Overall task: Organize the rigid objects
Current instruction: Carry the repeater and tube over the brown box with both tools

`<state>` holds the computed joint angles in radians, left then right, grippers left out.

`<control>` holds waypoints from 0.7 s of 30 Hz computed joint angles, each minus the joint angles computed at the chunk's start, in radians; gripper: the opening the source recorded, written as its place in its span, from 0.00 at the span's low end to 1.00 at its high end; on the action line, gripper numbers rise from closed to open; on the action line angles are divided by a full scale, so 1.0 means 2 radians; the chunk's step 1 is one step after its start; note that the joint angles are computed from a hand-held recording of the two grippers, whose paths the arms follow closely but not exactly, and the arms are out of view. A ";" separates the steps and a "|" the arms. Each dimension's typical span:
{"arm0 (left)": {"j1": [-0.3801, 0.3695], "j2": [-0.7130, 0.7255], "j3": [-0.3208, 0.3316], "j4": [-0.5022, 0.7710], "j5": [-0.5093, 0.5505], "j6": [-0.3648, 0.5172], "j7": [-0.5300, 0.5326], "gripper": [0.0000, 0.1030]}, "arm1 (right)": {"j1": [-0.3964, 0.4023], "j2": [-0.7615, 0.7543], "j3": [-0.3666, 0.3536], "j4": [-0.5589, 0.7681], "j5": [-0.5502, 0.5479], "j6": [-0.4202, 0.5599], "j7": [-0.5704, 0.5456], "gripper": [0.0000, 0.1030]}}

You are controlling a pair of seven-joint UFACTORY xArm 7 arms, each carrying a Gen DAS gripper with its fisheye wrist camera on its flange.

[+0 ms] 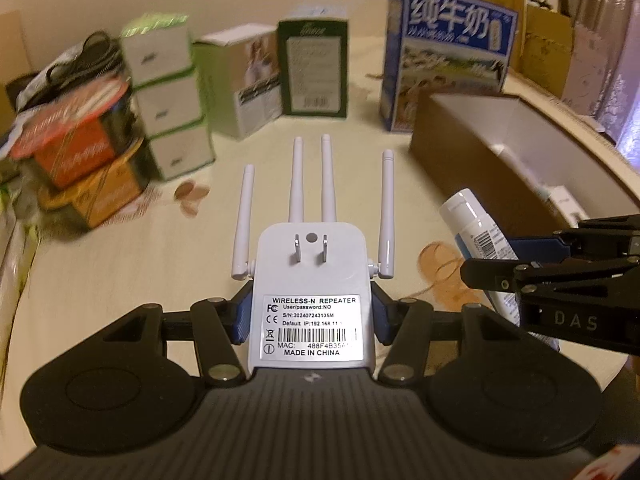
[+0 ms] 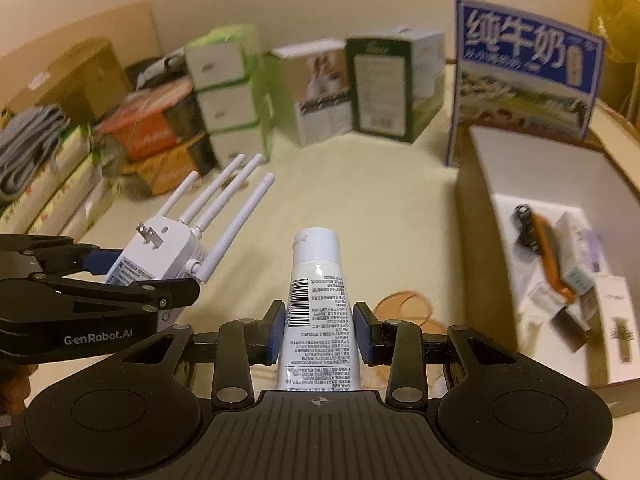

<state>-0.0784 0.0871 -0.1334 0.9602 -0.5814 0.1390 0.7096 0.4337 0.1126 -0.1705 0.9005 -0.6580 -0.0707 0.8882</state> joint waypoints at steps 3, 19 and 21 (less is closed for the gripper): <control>-0.008 -0.002 -0.007 0.010 0.000 -0.001 0.002 0.51 | 0.016 -0.018 -0.037 -0.003 -0.061 -0.004 0.056 0.33; -0.064 0.048 -0.043 0.116 0.040 0.018 -0.040 0.51 | -0.098 -0.107 -0.037 -0.039 -0.092 -0.005 0.057 0.33; -0.073 0.062 -0.045 0.133 0.061 0.018 -0.060 0.51 | -0.092 -0.112 -0.054 -0.045 -0.053 -0.004 0.015 0.33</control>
